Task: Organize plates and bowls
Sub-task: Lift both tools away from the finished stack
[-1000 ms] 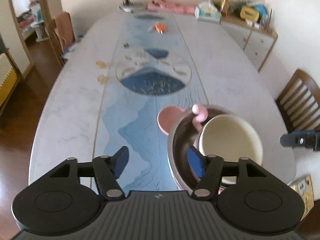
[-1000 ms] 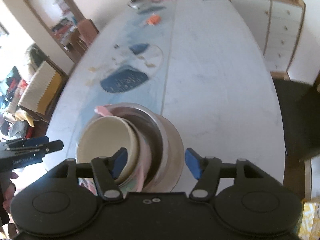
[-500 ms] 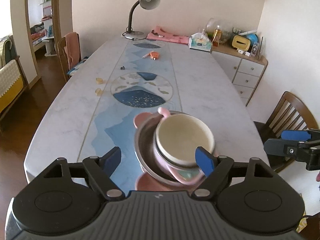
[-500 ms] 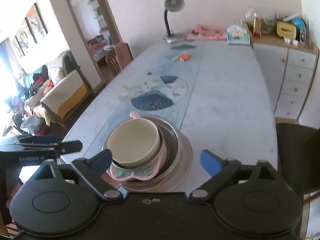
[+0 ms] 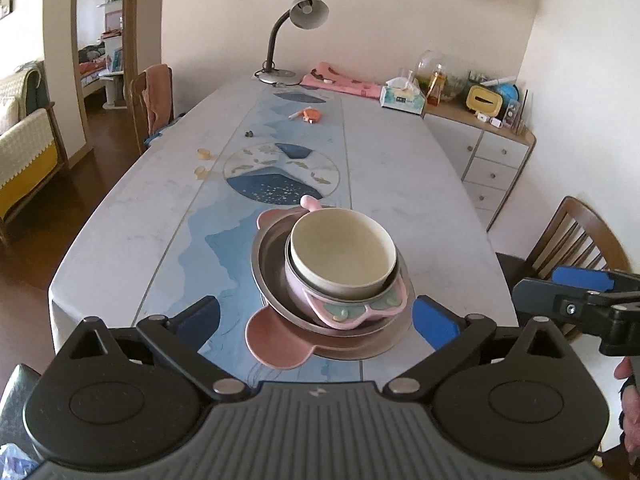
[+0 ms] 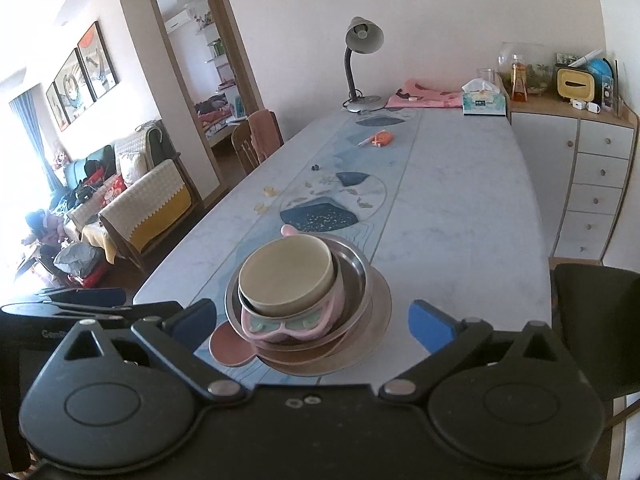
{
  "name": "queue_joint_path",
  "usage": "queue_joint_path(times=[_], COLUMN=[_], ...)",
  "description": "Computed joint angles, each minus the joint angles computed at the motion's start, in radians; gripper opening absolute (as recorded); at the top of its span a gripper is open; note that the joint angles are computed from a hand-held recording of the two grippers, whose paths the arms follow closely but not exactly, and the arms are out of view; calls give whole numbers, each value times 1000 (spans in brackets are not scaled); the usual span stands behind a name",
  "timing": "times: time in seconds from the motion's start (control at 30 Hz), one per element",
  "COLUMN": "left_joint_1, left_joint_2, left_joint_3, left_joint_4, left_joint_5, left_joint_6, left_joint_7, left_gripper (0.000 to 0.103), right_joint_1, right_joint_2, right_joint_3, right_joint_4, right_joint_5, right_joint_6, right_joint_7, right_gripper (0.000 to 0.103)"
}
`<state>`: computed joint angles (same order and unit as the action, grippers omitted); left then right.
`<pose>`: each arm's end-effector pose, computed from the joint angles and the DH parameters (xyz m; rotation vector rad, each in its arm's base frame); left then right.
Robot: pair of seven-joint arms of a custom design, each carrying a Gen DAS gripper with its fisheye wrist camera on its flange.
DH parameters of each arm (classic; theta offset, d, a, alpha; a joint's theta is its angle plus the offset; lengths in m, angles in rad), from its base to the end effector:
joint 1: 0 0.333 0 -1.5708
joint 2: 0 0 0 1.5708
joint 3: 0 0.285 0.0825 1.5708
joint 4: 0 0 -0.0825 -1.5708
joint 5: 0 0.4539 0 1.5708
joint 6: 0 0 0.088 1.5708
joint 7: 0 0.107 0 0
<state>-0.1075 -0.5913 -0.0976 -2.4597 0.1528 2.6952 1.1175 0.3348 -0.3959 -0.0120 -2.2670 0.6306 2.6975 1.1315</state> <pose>0.4943 -0.1116 0.5516 -1.8688 1.6376 -0.8673 0.5381 0.1586 0.5583 -1.7964 1.3208 -0.3179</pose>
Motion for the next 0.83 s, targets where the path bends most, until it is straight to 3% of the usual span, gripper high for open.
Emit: queue_joint_path(times=[0.43,0.83], left_joint_1=[-5,-10], left_joint_2=[-35,2], left_joint_3=[-21,-13], left_joint_4=[-22,6], left_joint_5=[6,25], left_joint_6=[-18,-5], left_joint_7=[-50,-33], left_gripper=[103,103], right_joint_1=[-1,-3], right_joint_2=[-34,-10], right_joint_3=[4,2], right_joint_4=[-41,-23], right_joint_5=[-9,-28], right_joint_6=[11,19], right_joint_7=[39,59], right_gripper=[103,103])
